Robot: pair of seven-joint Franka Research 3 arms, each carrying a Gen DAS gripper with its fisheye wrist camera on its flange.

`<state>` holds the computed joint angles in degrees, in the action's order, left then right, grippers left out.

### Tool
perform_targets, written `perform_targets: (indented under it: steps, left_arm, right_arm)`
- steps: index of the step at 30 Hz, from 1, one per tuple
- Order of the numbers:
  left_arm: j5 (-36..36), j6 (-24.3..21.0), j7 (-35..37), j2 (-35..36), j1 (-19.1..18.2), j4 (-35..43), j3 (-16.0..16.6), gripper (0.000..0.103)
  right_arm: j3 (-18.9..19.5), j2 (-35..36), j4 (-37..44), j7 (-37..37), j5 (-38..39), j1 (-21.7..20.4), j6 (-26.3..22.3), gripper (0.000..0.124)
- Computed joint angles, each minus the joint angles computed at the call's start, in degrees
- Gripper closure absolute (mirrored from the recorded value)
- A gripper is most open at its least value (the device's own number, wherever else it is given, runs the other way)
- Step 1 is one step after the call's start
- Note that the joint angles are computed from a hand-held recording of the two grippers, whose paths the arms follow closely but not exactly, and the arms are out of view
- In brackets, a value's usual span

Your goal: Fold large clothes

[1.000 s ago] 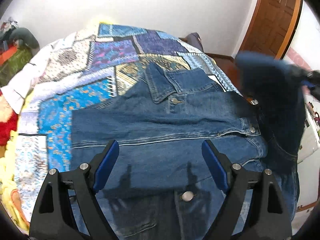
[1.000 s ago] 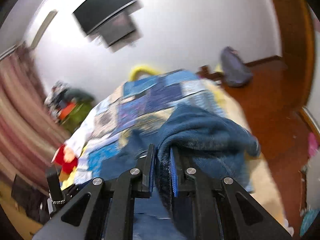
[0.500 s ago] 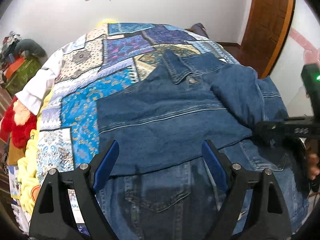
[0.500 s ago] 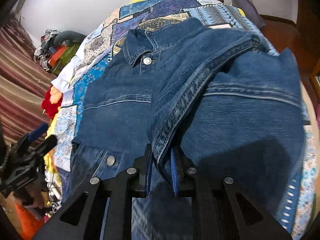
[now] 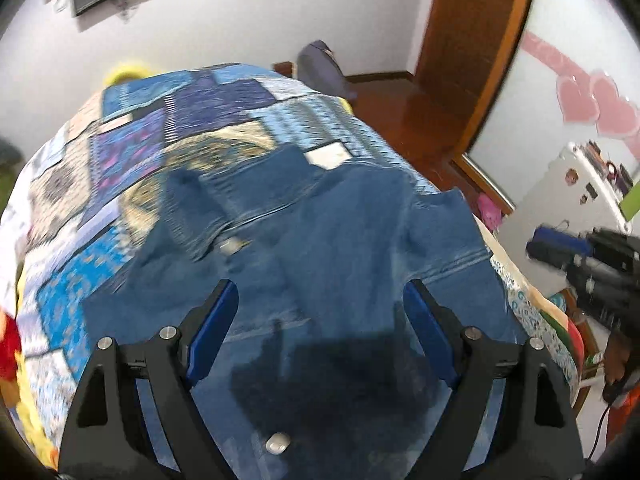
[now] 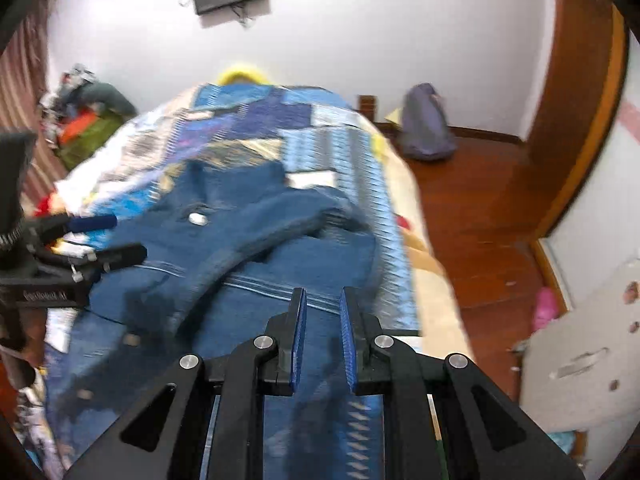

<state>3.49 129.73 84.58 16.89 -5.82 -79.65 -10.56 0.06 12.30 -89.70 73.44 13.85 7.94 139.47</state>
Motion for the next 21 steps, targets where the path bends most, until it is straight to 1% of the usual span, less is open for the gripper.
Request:
perform_targets:
  steps: [2,5,8,10,11,12,13,14,15,16,18,20,21]
  left_arm:
    - [2.4,-2.5,-0.4,5.0,-1.9,6.3,-0.1,0.019]
    - [5.6,-5.2,-0.6,11.0,-4.4,13.4,0.3,0.028]
    - [9.9,-8.8,-0.9,18.1,-7.5,22.2,1.9,0.036]
    - [11.7,-12.3,-1.2,22.6,-9.1,28.5,3.0,0.047]
    - [12.3,-14.2,-1.3,25.1,-9.8,31.8,3.6,0.056]
    - [12.8,-14.9,-1.4,26.1,-10.2,33.1,3.9,0.068]
    - [13.5,-14.7,-1.8,26.2,-10.4,33.1,4.4,0.073]
    - [14.3,-14.1,-2.7,25.7,-10.7,32.3,5.0,0.083]
    - [14.6,-13.0,-3.4,24.7,-10.6,30.9,5.1,0.088]
    - [14.4,-11.7,-3.8,23.6,-10.1,29.5,4.9,0.088]
    - [13.3,-6.9,-5.8,18.6,-8.1,23.2,4.2,0.09]
    - [12.5,-3.9,-6.9,15.1,-6.5,19.4,3.7,0.091]
    - [12.2,-1.7,-7.3,12.3,-5.4,16.1,3.5,0.091]
  right_arm:
    - [0.2,1.5,0.8,-1.2,2.7,-1.2,-2.5,0.111]
    - [0.1,4.0,1.6,-0.3,4.3,-1.7,-5.7,0.111]
    - [0.5,5.0,0.2,-0.4,7.0,-2.4,-5.4,0.111]
    - [1.1,5.0,-1.1,-1.1,9.9,-3.0,-3.8,0.111]
    - [1.2,4.9,-1.5,-1.4,10.8,-3.2,-3.4,0.111]
    - [1.3,5.0,-1.6,-1.9,11.7,-3.4,-3.4,0.11]
    - [1.3,4.8,-1.8,-2.1,11.9,-3.4,-3.4,0.109]
    - [1.3,4.9,-1.9,-2.4,12.2,-3.5,-3.5,0.109]
    - [1.3,4.7,-2.2,-2.7,12.6,-3.6,-3.3,0.109]
    - [1.3,4.6,-2.5,-3.1,12.8,-3.6,-3.2,0.109]
    - [1.3,4.5,-2.9,-3.7,13.1,-3.6,-2.8,0.109]
    - [1.2,4.3,-3.1,-4.1,13.0,-3.5,-2.8,0.108]
    - [1.1,4.4,-3.0,-4.0,12.8,-3.5,-3.1,0.108]
